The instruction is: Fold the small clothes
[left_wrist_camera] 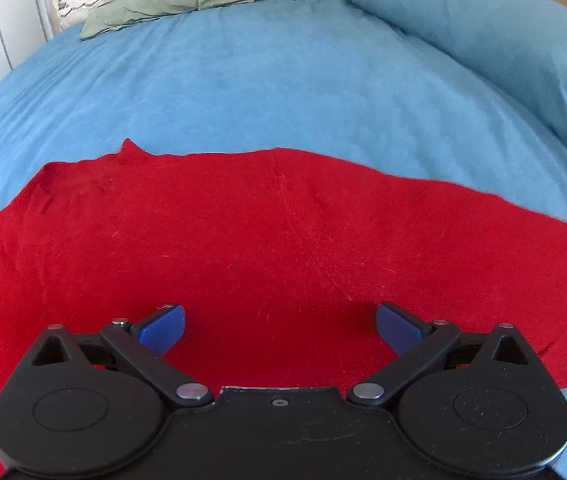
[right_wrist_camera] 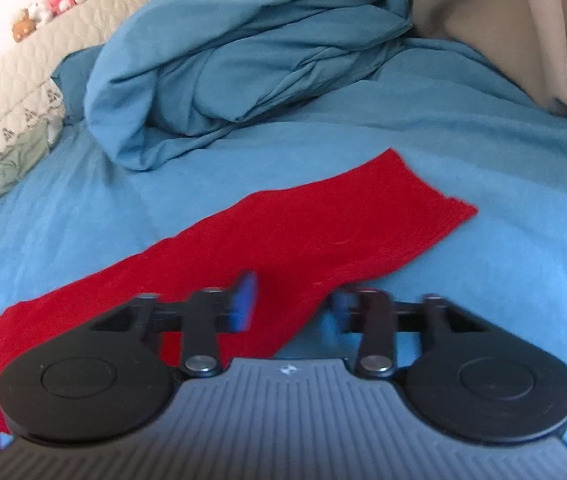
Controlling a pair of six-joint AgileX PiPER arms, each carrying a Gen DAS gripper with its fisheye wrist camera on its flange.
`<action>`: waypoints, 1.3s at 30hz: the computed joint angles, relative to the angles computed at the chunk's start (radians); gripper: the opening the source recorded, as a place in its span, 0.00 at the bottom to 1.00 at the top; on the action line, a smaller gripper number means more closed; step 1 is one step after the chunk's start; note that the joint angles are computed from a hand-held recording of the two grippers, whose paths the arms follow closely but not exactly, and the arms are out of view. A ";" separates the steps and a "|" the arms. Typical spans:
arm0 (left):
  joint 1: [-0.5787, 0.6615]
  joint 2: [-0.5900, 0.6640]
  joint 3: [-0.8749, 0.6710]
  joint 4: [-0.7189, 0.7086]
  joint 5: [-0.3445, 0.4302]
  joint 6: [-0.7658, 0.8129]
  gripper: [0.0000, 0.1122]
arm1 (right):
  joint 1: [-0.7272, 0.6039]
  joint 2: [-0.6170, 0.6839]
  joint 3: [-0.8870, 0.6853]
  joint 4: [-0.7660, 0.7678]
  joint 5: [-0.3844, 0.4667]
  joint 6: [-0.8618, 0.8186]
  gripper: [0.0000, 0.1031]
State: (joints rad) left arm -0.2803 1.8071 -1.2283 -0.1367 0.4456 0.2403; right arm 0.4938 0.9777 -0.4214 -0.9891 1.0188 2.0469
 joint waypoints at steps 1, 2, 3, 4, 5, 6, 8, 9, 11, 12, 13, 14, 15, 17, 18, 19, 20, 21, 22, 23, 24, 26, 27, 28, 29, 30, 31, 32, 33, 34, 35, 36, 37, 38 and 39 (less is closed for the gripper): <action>-0.002 0.003 0.001 0.006 -0.005 0.001 0.92 | -0.012 -0.004 -0.004 -0.002 -0.010 -0.027 0.24; -0.001 0.005 0.000 0.004 -0.006 0.008 0.92 | -0.018 -0.004 -0.014 -0.002 -0.012 -0.055 0.21; 0.001 0.011 -0.011 -0.005 0.004 0.016 0.92 | -0.003 -0.001 -0.035 0.000 0.014 -0.079 0.20; 0.008 0.016 -0.024 -0.034 0.017 0.048 0.92 | 0.020 0.004 -0.059 -0.003 0.045 -0.099 0.20; 0.026 0.017 -0.036 -0.085 0.038 0.107 0.92 | 0.049 0.011 -0.090 -0.009 0.078 -0.126 0.20; 0.044 0.015 -0.047 -0.129 0.061 0.154 0.92 | 0.085 0.027 -0.130 -0.026 0.117 -0.157 0.20; 0.093 -0.020 -0.041 -0.207 0.096 0.225 0.92 | 0.150 0.071 -0.222 -0.083 0.169 -0.216 0.20; 0.118 -0.030 -0.053 -0.245 0.119 0.262 0.92 | 0.173 0.102 -0.284 -0.106 0.175 -0.250 0.20; 0.192 -0.067 -0.068 -0.323 0.165 0.363 0.92 | 0.195 0.180 -0.422 -0.142 0.147 -0.308 0.20; 0.225 -0.087 -0.074 -0.342 0.179 0.397 0.92 | 0.207 0.239 -0.507 -0.162 0.120 -0.332 0.20; 0.267 -0.107 -0.079 -0.364 0.189 0.440 0.92 | 0.213 0.299 -0.590 -0.174 0.084 -0.361 0.20; 0.316 -0.125 -0.085 -0.390 0.196 0.488 0.92 | 0.224 0.365 -0.676 -0.186 0.040 -0.388 0.20; 0.360 -0.136 -0.093 -0.417 0.207 0.534 0.92 | 0.235 0.440 -0.767 -0.193 -0.017 -0.415 0.20; 0.466 -0.141 -0.122 -0.473 0.241 0.627 0.92 | 0.249 0.588 -0.935 -0.175 -0.145 -0.469 0.20; 0.512 -0.131 -0.142 -0.492 0.258 0.660 0.92 | 0.255 0.670 -1.019 -0.150 -0.219 -0.493 0.20; 0.562 -0.127 -0.150 -0.513 0.270 0.699 0.92 | 0.261 0.753 -1.096 -0.116 -0.293 -0.522 0.19; 0.611 -0.117 -0.157 -0.531 0.272 0.736 0.92 | 0.270 0.830 -1.167 -0.076 -0.339 -0.561 0.19; 0.654 -0.110 -0.157 -0.539 0.266 0.765 0.92 | 0.284 0.921 -1.252 -0.019 -0.370 -0.624 0.19; 0.681 -0.094 -0.164 -0.543 0.259 0.783 0.92 | 0.298 1.005 -1.330 0.043 -0.386 -0.693 0.19; 0.717 -0.075 -0.169 -0.549 0.256 0.812 0.92 | 0.312 1.094 -1.411 0.122 -0.397 -0.771 0.19; 0.741 -0.057 -0.175 -0.544 0.260 0.828 0.92 | 0.321 1.163 -1.475 0.192 -0.395 -0.832 0.19; 0.785 -0.015 -0.185 -0.528 0.272 0.852 0.92 | 0.340 1.281 -1.570 0.290 -0.370 -0.922 0.19; 0.799 -0.001 -0.185 -0.521 0.280 0.856 0.92 | 0.349 1.317 -1.597 0.309 -0.358 -0.940 0.19; 0.813 0.008 -0.186 -0.515 0.290 0.858 0.92 | 0.358 1.337 -1.595 0.298 -0.360 -0.926 0.19; 0.825 0.015 -0.179 -0.520 0.300 0.867 0.92 | 0.368 1.330 -1.553 0.246 -0.372 -0.878 0.19; 0.832 0.023 -0.184 -0.524 0.315 0.868 0.92 | 0.372 1.317 -1.517 0.200 -0.387 -0.839 0.21; 0.838 0.032 -0.186 -0.536 0.331 0.873 0.92 | 0.372 1.312 -1.513 0.194 -0.387 -0.840 0.28; 0.841 0.035 -0.184 -0.550 0.347 0.876 0.92 | 0.365 1.297 -1.503 0.227 -0.391 -0.881 0.35; 0.845 0.044 -0.198 -0.563 0.369 0.879 0.92 | 0.375 1.291 -1.496 0.220 -0.382 -0.884 0.61; 0.848 0.023 -0.172 -0.587 0.386 0.898 0.92 | 0.385 1.277 -1.492 0.184 -0.363 -0.879 0.83; 0.843 0.012 -0.161 -0.612 0.399 0.914 0.92 | 0.402 1.249 -1.448 0.107 -0.348 -0.835 0.88; 0.836 0.000 -0.153 -0.633 0.410 0.930 0.92 | 0.410 1.222 -1.410 0.050 -0.337 -0.810 0.92; 0.827 -0.018 -0.144 -0.651 0.420 0.946 0.92 | 0.416 1.174 -1.340 0.015 -0.333 -0.784 0.92; 0.817 -0.038 -0.125 -0.675 0.421 0.974 0.92 | 0.430 1.127 -1.265 -0.026 -0.324 -0.733 0.92; 0.797 -0.052 -0.114 -0.688 0.418 0.984 0.92 | 0.437 1.080 -1.192 -0.065 -0.309 -0.688 0.92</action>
